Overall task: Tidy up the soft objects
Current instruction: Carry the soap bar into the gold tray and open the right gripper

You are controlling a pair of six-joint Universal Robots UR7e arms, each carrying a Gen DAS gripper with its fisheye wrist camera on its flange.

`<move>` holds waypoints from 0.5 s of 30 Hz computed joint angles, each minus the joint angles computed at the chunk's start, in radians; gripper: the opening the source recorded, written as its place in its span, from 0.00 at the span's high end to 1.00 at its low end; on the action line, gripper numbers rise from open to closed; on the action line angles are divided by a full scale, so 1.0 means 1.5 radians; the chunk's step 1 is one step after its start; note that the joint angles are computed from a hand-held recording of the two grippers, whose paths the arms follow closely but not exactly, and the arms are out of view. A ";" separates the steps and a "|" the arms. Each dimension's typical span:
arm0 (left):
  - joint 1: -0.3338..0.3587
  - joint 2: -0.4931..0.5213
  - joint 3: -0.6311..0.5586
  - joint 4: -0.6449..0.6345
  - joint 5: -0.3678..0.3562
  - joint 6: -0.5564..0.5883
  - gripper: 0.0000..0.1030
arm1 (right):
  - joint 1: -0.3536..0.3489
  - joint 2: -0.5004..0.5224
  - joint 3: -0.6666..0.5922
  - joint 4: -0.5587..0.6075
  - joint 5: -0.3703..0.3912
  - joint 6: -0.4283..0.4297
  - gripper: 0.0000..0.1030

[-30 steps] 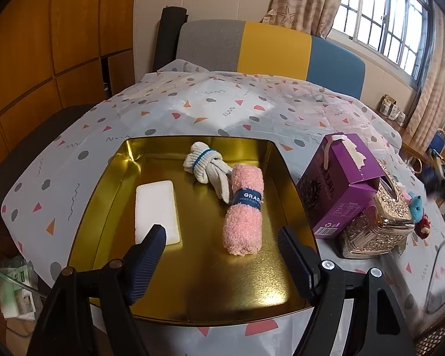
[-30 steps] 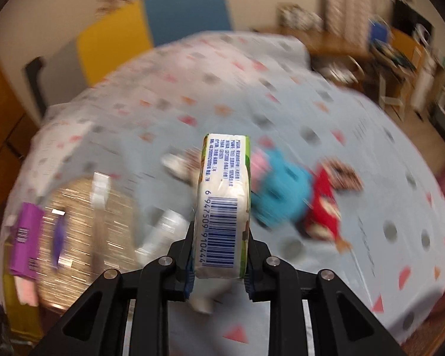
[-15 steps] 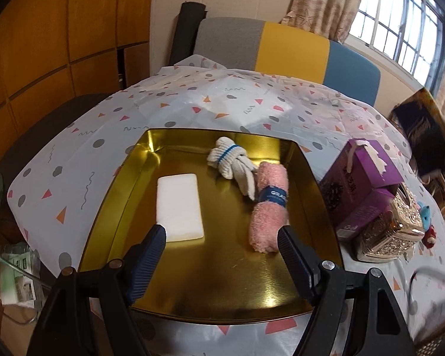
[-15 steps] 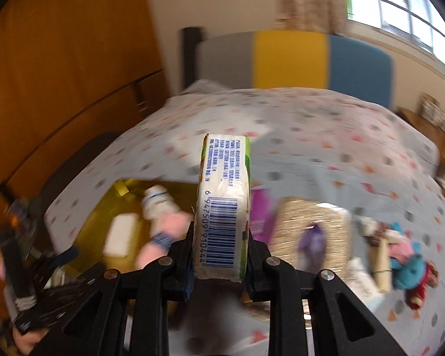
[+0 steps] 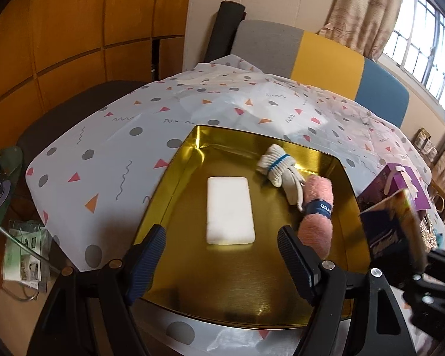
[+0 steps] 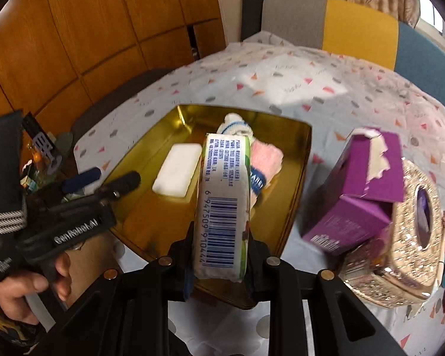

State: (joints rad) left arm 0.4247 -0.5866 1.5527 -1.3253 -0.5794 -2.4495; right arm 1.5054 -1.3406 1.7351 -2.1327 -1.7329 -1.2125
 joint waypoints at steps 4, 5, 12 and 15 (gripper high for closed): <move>-0.002 -0.001 0.003 0.000 -0.001 -0.002 0.24 | -0.001 0.011 0.000 -0.002 -0.018 0.007 0.75; -0.002 -0.002 0.005 -0.004 -0.002 0.000 0.24 | -0.002 0.013 0.003 -0.007 -0.022 0.008 0.75; -0.002 0.000 0.005 -0.013 -0.003 0.011 0.24 | -0.005 0.026 0.023 -0.038 -0.044 0.005 0.66; -0.002 0.002 0.002 -0.010 -0.002 0.013 0.24 | -0.008 0.027 0.026 -0.041 -0.046 0.003 0.58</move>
State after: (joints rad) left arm 0.4217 -0.5837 1.5550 -1.3398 -0.5823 -2.4301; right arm 1.4939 -1.2996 1.7738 -2.1941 -1.8019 -1.2077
